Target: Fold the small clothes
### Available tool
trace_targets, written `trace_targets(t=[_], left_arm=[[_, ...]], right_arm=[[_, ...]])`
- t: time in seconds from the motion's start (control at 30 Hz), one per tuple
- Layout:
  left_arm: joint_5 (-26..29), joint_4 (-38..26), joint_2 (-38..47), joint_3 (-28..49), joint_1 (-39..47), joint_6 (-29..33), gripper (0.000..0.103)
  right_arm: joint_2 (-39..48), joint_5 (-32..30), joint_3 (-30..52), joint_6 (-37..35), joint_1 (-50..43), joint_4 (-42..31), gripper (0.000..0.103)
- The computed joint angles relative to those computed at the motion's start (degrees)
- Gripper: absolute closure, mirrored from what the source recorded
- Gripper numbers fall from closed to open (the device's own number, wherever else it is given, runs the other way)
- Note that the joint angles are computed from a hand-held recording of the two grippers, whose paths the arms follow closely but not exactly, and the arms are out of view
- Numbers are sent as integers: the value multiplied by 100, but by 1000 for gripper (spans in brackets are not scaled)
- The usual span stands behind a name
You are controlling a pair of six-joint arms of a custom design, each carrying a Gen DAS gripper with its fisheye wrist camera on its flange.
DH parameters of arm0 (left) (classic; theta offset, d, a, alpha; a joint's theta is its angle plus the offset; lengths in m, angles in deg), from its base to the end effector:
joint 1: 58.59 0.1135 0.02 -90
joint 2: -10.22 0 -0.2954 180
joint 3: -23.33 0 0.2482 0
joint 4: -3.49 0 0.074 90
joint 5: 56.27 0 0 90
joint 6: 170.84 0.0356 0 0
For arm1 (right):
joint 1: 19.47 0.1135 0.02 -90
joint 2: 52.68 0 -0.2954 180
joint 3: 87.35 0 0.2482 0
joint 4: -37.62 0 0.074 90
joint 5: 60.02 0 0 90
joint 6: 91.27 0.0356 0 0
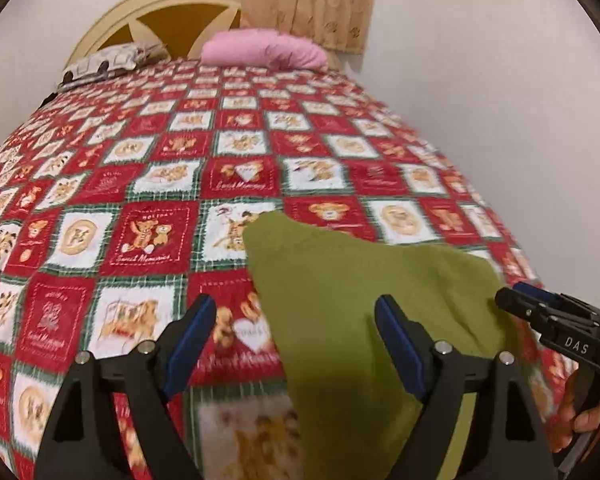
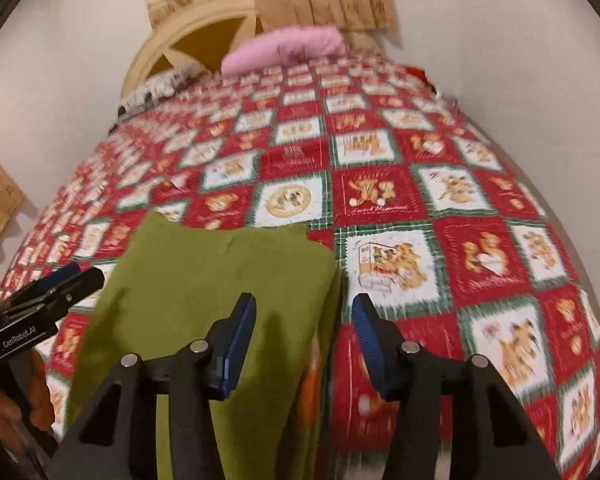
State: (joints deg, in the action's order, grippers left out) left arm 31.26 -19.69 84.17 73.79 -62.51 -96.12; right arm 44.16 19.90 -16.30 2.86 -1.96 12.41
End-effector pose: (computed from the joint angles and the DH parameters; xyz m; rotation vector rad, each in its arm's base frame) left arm 0.2407 -0.0150 0.2188 -0.2566 2.3732 -0.1074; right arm 0.3293 0.1104 0.2141 -0.3657 2.4530 0.3795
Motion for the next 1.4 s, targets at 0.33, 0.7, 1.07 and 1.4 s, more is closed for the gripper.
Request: trace_targets(t=[0.33,0.7,1.07,1.4], left_arm=[[569,1227,827,-506,654,-498,6],[315,1365,859,-542,490,-478,3],[422,1369,875,-545,575,-411,3],[-307,349,-1064,-1112,110,-275,7]], right_arm=[[1384,444,1153,-873,607,195,89],[1732,140,1193,-146,63,775,38],[-1292,179,-1708,44,-613,872,37],[-1391,874,-2670,115,-401,1342,37]])
